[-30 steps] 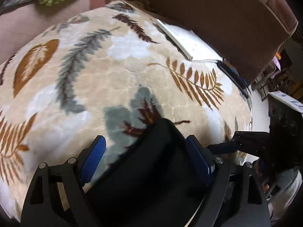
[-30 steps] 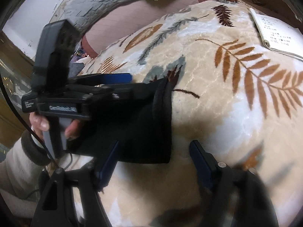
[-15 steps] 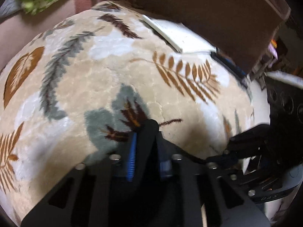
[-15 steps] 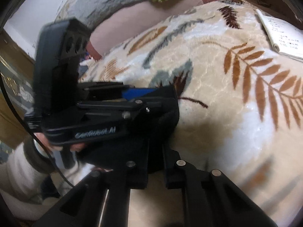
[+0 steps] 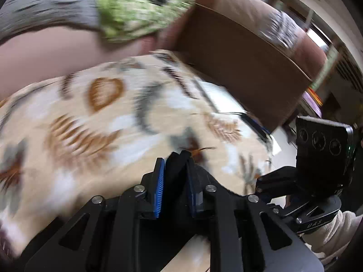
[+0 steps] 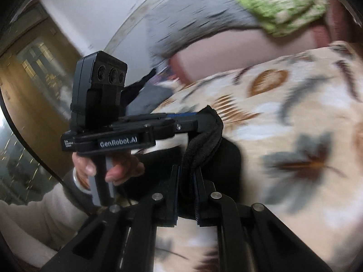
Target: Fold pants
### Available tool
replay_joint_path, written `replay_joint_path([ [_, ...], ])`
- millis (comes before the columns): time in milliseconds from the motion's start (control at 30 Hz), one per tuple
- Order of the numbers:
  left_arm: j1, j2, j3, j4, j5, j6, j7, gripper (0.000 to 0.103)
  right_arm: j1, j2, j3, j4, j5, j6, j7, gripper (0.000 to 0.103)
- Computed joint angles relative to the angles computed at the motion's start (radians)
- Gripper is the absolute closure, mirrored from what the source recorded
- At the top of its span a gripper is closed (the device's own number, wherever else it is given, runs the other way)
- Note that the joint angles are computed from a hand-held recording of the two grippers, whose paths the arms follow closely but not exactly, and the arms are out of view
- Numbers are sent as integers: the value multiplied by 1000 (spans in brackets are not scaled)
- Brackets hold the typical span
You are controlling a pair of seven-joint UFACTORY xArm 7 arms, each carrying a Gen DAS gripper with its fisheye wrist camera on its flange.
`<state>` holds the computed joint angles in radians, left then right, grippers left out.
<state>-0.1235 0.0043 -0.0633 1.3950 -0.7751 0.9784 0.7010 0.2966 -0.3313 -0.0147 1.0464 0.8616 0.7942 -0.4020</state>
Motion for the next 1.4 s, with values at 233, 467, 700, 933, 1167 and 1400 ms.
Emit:
replay_joint_path([
  [233, 103, -110, 98, -199, 125, -60, -102, 78, 83, 227, 138, 78, -17, -60, 55, 91],
  [467, 125, -209, 139, -321, 96, -73, -129, 37, 67, 142, 105, 22, 178, -63, -27, 64],
  [700, 71, -276, 96, -409, 183, -136, -234, 19, -25, 95, 110, -38, -211, -192, 242, 73],
  [933, 25, -230, 76, -424, 236, -157, -380, 72, 0, 132, 101, -57, -282, -235, 306, 75],
  [1167, 33, -267, 88, -418, 287, -180, -388, 91, 28, 111, 107, -29, -320, -230, 308, 75],
  [1400, 35, -281, 99, -482, 308, -233, -406, 89, 31, 186, 167, -21, -521, -267, 436, 74],
])
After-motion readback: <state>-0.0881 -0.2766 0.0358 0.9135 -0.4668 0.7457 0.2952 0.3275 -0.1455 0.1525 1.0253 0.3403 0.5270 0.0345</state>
